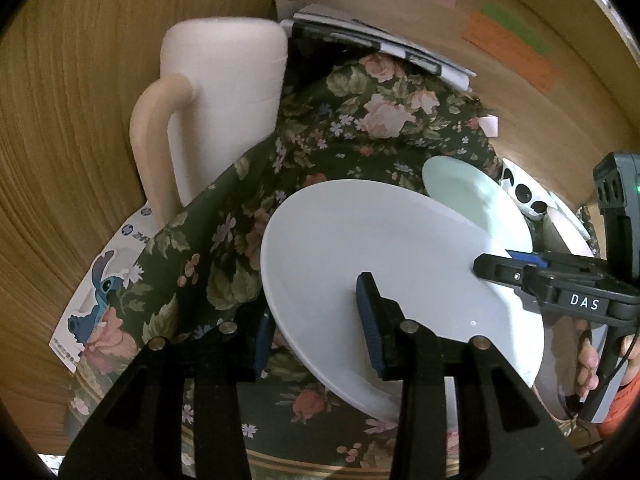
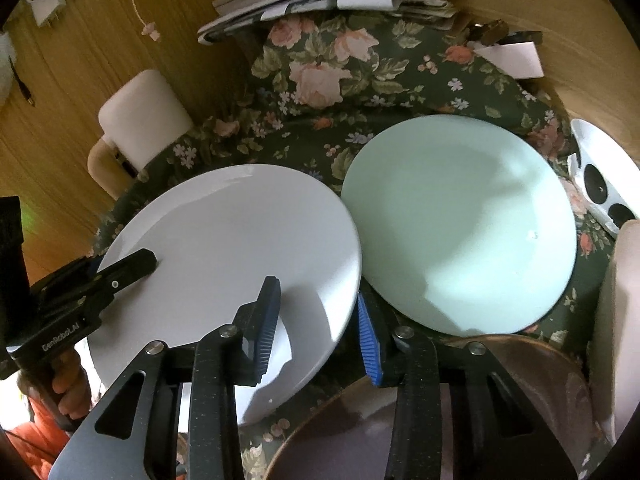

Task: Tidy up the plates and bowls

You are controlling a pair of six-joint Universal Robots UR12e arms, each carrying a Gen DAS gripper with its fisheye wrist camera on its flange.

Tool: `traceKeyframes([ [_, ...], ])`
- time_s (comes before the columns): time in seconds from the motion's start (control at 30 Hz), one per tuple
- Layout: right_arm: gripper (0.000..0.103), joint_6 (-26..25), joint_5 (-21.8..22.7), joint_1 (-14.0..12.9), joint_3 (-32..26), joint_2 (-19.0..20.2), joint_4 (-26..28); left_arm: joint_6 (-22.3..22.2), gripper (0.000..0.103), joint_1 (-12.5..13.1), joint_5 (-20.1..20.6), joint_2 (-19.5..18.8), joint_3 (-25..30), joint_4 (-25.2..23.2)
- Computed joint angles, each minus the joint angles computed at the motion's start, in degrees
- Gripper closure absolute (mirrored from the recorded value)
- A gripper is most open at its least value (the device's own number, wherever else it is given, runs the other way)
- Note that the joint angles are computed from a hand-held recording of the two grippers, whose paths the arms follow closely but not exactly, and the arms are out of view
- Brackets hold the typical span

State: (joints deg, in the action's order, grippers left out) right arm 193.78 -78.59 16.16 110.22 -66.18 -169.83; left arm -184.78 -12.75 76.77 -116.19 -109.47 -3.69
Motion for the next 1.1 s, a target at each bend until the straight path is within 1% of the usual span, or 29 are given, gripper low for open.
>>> traceKeyframes([
  [0.33, 0.07, 1.25, -1.23, -0.74, 3.75, -3.01, -4.79, 0.76, 0.065, -1.26, -0.38, 1.02, -0.25, 2.15],
  [0.67, 0.07, 2.86, -2.31, -1.91, 7.75, -5.99, -8.88, 2.17, 0.064, -2.93, -0.98, 1.77, -0.17, 3.31],
  [0.9, 0.07, 3.62, -3.15, -2.42, 10.02, -7.57, -11.01, 3.11, 0.064, -3.88, -1.64, 2.31, -0.74, 4.61],
  [1.1, 0.07, 4.74, -3.26, -3.09, 12.07, -8.96, -12.79, 3.47, 0.064, -4.47, -2.43, 2.63, -0.95, 4.61],
])
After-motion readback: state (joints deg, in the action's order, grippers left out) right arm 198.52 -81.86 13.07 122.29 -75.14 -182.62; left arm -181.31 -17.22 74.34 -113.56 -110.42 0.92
